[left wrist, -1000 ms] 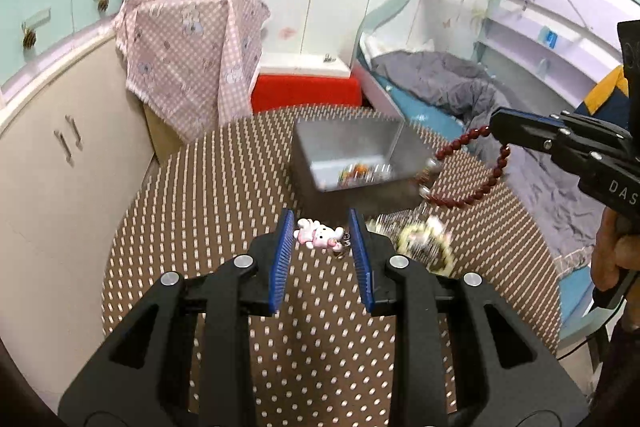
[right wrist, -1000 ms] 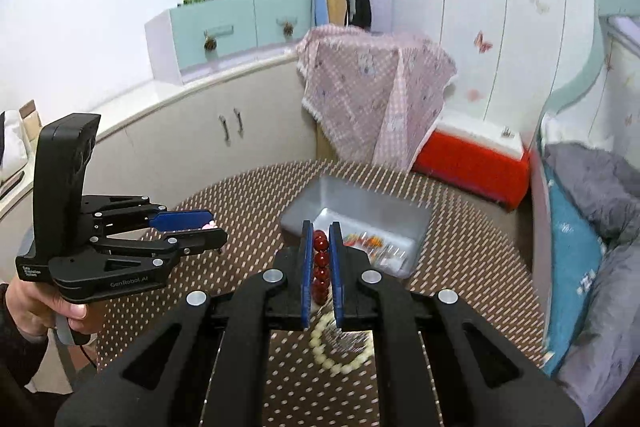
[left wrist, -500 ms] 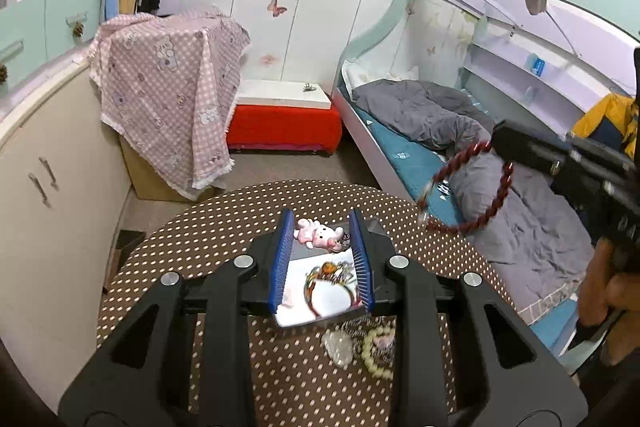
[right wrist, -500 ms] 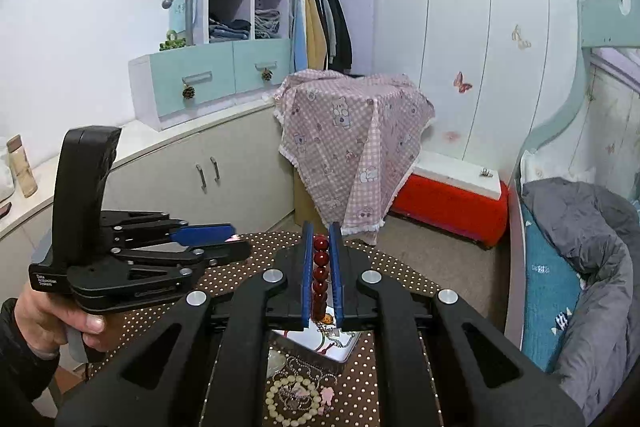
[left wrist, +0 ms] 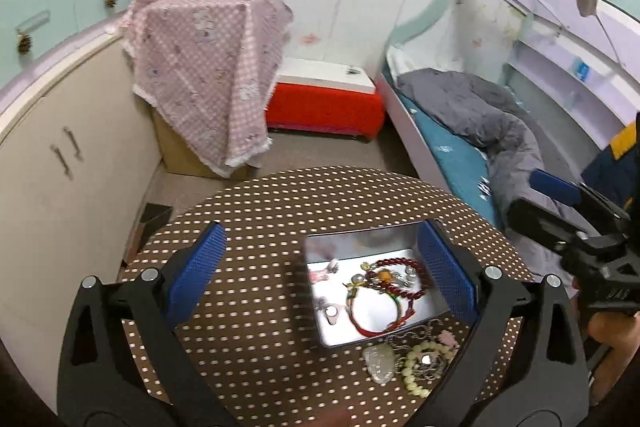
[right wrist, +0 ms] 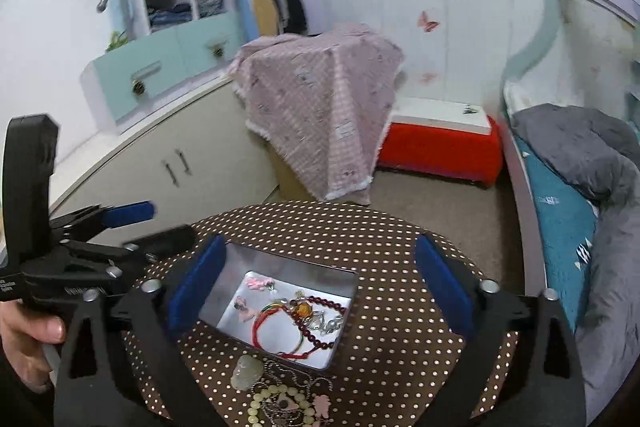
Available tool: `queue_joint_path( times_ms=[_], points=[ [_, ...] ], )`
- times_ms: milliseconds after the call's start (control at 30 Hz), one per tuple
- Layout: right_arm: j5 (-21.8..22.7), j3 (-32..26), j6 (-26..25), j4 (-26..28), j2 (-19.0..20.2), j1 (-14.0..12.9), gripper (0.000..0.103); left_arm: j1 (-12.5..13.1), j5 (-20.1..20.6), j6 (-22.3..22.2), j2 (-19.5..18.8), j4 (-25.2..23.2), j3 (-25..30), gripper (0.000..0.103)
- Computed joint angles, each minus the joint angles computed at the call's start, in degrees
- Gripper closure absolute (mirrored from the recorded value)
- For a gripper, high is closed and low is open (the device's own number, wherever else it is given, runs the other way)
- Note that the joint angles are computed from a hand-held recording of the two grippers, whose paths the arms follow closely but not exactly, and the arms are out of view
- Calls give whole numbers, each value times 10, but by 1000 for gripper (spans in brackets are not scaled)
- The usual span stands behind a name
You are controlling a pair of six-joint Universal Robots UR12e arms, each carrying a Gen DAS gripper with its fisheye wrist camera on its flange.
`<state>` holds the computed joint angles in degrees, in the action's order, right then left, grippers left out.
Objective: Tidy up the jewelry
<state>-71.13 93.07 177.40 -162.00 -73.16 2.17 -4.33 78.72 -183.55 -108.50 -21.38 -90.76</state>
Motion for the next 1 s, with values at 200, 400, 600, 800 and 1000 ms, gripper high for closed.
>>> queue_joint_path(
  times_ms=[200, 400, 600, 800, 1000],
  points=[
    [-16, 18, 27, -22, -13, -5, 8, -1, 27, -2, 22, 41, -29, 9],
    [-13, 42, 38, -48, -34, -10, 8, -2, 43, 1, 42, 72, -54, 9],
    [-12, 69, 50, -75, -58, -13, 8, -5, 55, 4, 66, 103, -84, 9],
    [-24, 97, 49, -85, -81, -13, 8, -9, 64, 7, 81, 120, -112, 9],
    [-42, 120, 41, -84, -95, -13, 8, -11, 78, -7, 88, 126, -131, 9]
  ],
)
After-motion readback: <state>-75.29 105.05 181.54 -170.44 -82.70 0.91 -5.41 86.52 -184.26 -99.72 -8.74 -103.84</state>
